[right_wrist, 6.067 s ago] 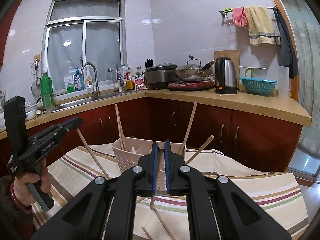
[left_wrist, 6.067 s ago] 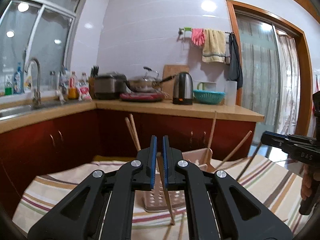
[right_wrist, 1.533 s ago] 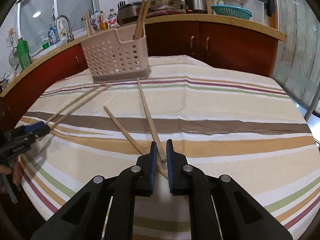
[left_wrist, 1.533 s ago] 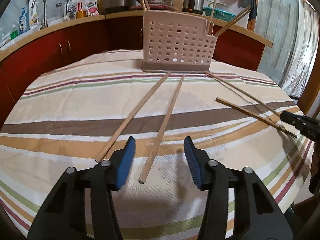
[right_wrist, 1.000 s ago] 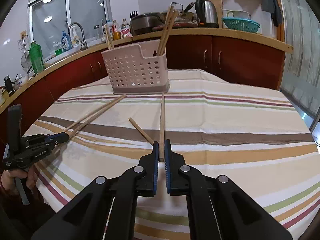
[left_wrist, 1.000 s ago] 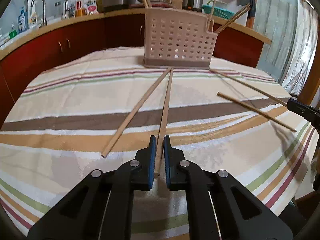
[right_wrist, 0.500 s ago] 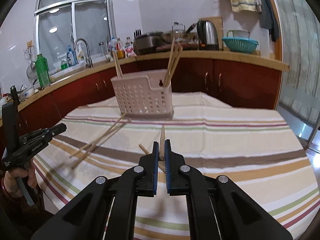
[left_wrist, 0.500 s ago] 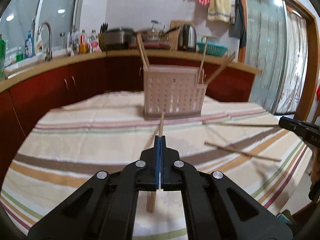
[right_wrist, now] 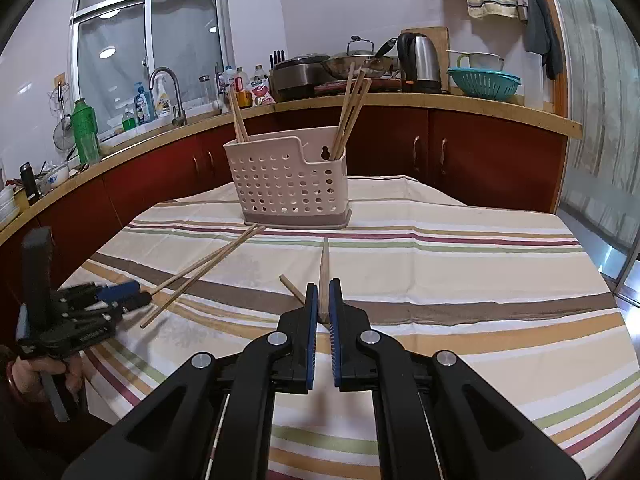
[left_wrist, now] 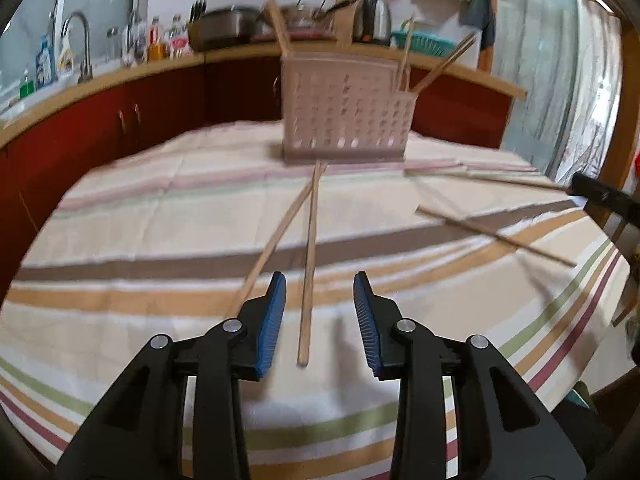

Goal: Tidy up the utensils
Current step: 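Close the right tool on a chopstick while the left tool grasps another, then lift both held chopsticks upright and lower them into the beige holder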

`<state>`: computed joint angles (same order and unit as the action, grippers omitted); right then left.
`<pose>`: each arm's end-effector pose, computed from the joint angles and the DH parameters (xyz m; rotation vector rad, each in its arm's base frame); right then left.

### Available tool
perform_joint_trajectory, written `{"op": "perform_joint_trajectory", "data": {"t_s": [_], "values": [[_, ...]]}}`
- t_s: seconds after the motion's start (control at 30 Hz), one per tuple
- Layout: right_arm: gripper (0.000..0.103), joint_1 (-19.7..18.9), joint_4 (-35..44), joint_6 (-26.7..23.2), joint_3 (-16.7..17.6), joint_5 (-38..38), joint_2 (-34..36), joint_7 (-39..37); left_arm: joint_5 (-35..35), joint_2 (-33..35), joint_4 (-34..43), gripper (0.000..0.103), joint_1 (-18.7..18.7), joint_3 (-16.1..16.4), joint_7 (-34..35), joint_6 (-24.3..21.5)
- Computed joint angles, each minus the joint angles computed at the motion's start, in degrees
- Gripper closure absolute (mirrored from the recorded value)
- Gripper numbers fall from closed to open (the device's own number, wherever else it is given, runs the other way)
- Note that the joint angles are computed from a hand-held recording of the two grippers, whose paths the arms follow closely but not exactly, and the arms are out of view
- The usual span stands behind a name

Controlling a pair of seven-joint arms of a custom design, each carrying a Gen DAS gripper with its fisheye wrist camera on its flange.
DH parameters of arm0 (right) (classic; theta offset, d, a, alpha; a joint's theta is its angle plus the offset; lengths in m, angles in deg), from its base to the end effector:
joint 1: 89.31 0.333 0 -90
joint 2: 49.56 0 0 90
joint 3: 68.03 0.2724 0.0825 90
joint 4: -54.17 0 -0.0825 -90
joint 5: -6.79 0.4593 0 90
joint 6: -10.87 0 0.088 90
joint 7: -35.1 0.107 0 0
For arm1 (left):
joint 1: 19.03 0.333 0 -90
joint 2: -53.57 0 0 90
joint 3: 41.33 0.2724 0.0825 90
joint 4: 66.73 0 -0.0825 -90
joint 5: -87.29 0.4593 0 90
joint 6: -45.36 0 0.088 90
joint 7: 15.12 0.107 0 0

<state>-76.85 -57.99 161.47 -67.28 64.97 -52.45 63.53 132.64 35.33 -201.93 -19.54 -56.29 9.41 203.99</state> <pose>0.6496 0.1315 0.5025 -1.8953 1.0288 -0.3842 0.5432 -0.1838 0.4414 -1.8485 1.4970 -0.7523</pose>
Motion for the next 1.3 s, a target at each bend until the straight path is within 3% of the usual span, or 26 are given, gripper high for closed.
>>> {"op": "perform_joint_trajectory", "data": {"t_s": [0.23, 0.3, 0.43, 0.97, 1.3], "values": [[0.096, -0.09, 0.11, -0.21, -0.06, 0.62, 0.01, -0.42, -6.2, 1.04, -1.25, 0.072, -1.38, 1.73, 3.72, -0.35], [0.096, -0.08, -0.01, -0.2, -0.06, 1.06, -0.1, -0.73, -6.65, 0.87, -1.64, 0.096, -1.59, 1.88, 4.95, 0.17], [0.096, -0.03, -0.17, -0.23, -0.11, 1.64, -0.34, -1.13, -5.94, -0.24, -2.48, 0.097, -0.7, 1.05, 3.9, 1.38], [0.096, 1.0, -0.45, 0.86, -0.84, 7.89, -2.97, -6.03, 14.53, -11.46, -1.3, 0.097, 7.14, -6.47, -14.14, 1.86], [0.097, 1.46, 3.28, 0.39, -0.65, 10.51, -1.29, -7.72, 21.26, -9.71, 3.38, 0.097, 9.07, -6.66, -18.28, 4.07]]}}
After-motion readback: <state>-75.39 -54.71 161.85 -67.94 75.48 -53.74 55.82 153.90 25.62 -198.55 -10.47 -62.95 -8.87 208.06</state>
